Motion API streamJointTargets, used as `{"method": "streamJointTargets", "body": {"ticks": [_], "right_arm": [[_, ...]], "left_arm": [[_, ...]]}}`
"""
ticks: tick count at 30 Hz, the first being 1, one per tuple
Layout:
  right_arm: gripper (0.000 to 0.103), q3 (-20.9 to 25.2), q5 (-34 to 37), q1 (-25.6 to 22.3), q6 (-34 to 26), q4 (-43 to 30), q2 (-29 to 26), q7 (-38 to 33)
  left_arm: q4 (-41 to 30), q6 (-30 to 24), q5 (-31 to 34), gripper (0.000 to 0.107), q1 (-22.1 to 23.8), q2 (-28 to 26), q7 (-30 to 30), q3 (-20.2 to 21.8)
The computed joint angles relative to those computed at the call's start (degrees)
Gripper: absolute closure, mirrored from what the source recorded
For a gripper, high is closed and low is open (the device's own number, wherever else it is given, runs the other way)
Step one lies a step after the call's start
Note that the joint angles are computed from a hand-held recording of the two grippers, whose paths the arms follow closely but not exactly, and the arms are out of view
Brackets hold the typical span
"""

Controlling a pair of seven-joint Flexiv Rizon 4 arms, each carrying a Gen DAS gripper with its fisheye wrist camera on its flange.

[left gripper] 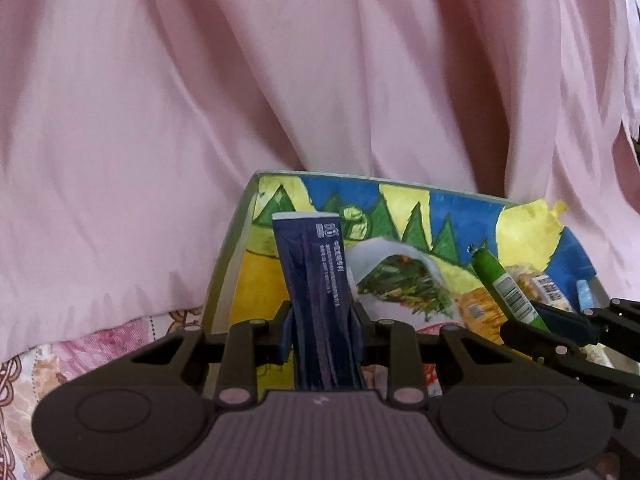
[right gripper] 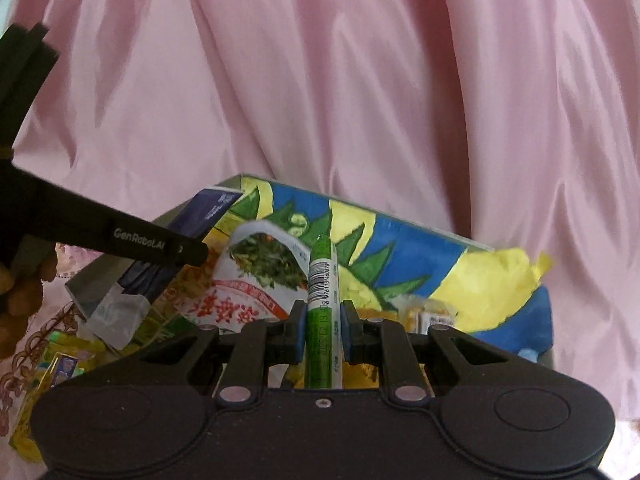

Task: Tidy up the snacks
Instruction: 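Carry the green stick and dark blue packet over the tray and release both, then lift both open tools back from the tray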

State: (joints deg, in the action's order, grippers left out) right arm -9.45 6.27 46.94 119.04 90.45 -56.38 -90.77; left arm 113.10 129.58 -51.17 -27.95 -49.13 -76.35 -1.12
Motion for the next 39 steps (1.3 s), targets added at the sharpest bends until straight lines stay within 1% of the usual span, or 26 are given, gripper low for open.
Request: {"method": "streamJointTargets", "body": {"ticks": [6,10,11,12,13,14,15,16,17,19,20,21,23,25,26,28,30,32,34,37,39], "right_arm": [[0.084,-0.41,0.86,0.66,-2.13,-1.73,-1.58,2.24],[0.084,-0.09,0.46,0.36,-2.45,-1.94,-2.04,4.17],[0.083,-0.35,0.46,0.46,-2.55,-2.03,-2.17,4.50],[0.079,-1.13,0.87,1.05,-2.29,-1.87,-2.25,4.59],[0.075,-1.75,1.21,1.51,-1.88,-1.70,-2.32,4.56],[0.073,-1.84,1.13,1.53,-1.57,-1.49,-2.22,4.48],[0.072,-1.85,1.16,1.54,-1.37,-1.17,-1.98,4.40],[0.071,-1.79,1.15,1.45,-1.11,-0.91,-1.75,4.32],[0.070,-1.81,1.34,1.49,-0.85,-0.43,-1.37,4.21],[0.066,-1.45,1.92,1.36,0.44,0.83,-0.36,4.00],[0.064,-1.34,2.42,1.43,1.35,1.66,0.29,3.72],[0.060,-1.18,2.90,1.50,2.12,2.41,0.91,3.35],[0.052,0.14,3.26,0.86,3.93,4.27,2.56,2.69],[0.038,1.74,3.85,0.23,5.90,6.71,4.67,2.03],[0.036,2.25,4.50,0.25,7.01,8.01,5.72,1.51],[0.027,4.25,4.56,-0.61,9.68,10.59,7.69,0.55],[0.021,6.25,4.88,-1.24,12.46,13.34,9.79,-0.43],[0.017,8.07,4.77,-2.01,15.21,15.94,11.71,-1.55],[0.007,9.55,5.33,-2.38,18.11,18.55,13.68,-2.87],[0.001,11.95,6.11,-2.98,22.13,22.57,16.76,-4.50],[0.001,13.20,7.36,-2.82,23.48,25.45,19.26,-5.67]], "left_arm": [[-1.75,-0.60,-0.98,0.075,-0.10,-1.35,0.35,0.29],[-1.64,-0.49,-2.45,0.072,-0.67,-1.00,1.03,0.45],[-1.50,-0.63,-2.69,0.070,-0.57,-0.79,0.95,0.23],[-1.23,-0.70,-2.96,0.069,-0.50,-0.50,0.70,0.02],[-0.86,-0.32,-3.33,0.066,-0.62,-0.27,0.19,-0.13],[-0.54,-0.12,-3.56,0.059,-0.63,-0.01,-0.23,-0.34],[-0.04,0.20,-3.37,0.055,-0.48,0.35,-0.99,-0.68],[0.20,0.56,-3.63,0.048,-0.66,0.56,-1.37,-0.77],[0.50,1.22,-4.25,0.045,-1.10,0.77,-1.72,-0.81],[1.84,2.40,-4.32,0.042,-1.46,1.86,-2.43,-1.28],[2.34,2.88,-4.82,0.037,-1.92,2.40,-2.27,-1.36],[2.73,3.62,-6.02,0.034,-2.76,2.90,-1.76,-1.34],[3.97,6.18,-7.92,0.015,-3.96,4.06,-1.72,-1.85],[5.78,9.18,-9.33,0.006,-4.65,5.50,-2.40,-2.79],[6.66,10.39,-9.80,0.004,-4.81,6.23,-2.67,-3.38],[8.66,12.14,-10.69,0.004,-5.12,8.01,-2.66,-4.47],[10.17,13.92,-13.09,0.004,-6.13,9.75,-1.26,-5.37],[11.89,16.80,-14.95,0.004,-7.18,11.37,-0.81,-6.28],[14.24,19.60,-15.93,0.004,-7.97,13.27,-1.24,-7.23],[17.49,23.98,-18.17,0.004,-9.60,15.60,-2.39,-8.75],[19.78,27.01,-20.06,0.004,-11.02,16.86,-3.32,-9.81]]}}
